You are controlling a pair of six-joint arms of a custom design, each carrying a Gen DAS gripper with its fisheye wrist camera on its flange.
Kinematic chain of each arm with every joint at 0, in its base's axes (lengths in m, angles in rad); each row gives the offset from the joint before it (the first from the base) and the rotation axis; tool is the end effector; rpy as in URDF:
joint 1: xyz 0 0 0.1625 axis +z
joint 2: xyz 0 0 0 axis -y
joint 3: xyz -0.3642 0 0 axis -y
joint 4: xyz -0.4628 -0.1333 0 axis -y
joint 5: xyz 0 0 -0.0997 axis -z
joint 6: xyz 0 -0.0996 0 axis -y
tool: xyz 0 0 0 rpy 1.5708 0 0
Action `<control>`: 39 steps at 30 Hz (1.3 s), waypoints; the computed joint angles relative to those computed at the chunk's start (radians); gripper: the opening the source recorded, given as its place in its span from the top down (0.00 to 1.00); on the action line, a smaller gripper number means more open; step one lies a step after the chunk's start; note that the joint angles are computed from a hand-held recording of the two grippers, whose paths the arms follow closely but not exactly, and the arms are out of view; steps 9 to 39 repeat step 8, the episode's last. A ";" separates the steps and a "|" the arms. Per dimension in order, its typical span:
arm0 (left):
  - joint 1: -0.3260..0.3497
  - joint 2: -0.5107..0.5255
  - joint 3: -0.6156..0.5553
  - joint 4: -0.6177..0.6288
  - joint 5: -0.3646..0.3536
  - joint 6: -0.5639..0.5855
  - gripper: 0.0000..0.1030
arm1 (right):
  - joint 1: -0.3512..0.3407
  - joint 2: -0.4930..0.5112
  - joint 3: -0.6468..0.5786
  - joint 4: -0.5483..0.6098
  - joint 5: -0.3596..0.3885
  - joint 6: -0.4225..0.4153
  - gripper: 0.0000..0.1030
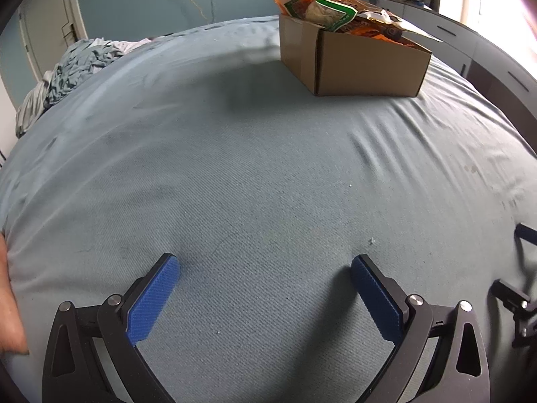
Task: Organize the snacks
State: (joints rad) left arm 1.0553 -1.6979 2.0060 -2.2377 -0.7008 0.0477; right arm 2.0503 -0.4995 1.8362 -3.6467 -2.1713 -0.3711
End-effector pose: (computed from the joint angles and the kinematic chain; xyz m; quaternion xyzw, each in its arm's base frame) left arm -0.0696 -0.5476 0.3583 0.1757 0.8781 -0.2535 0.3658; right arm 0.3249 -0.4578 -0.1068 0.2702 -0.8555 0.3595 0.2567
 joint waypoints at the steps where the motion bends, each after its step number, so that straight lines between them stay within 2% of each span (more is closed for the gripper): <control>1: 0.000 0.000 0.001 -0.002 0.001 0.001 0.00 | 0.000 0.000 0.000 0.000 0.001 0.000 0.00; 39: -0.005 0.001 0.008 -0.008 0.014 0.004 0.00 | -0.001 0.004 -0.003 -0.002 0.001 -0.001 0.00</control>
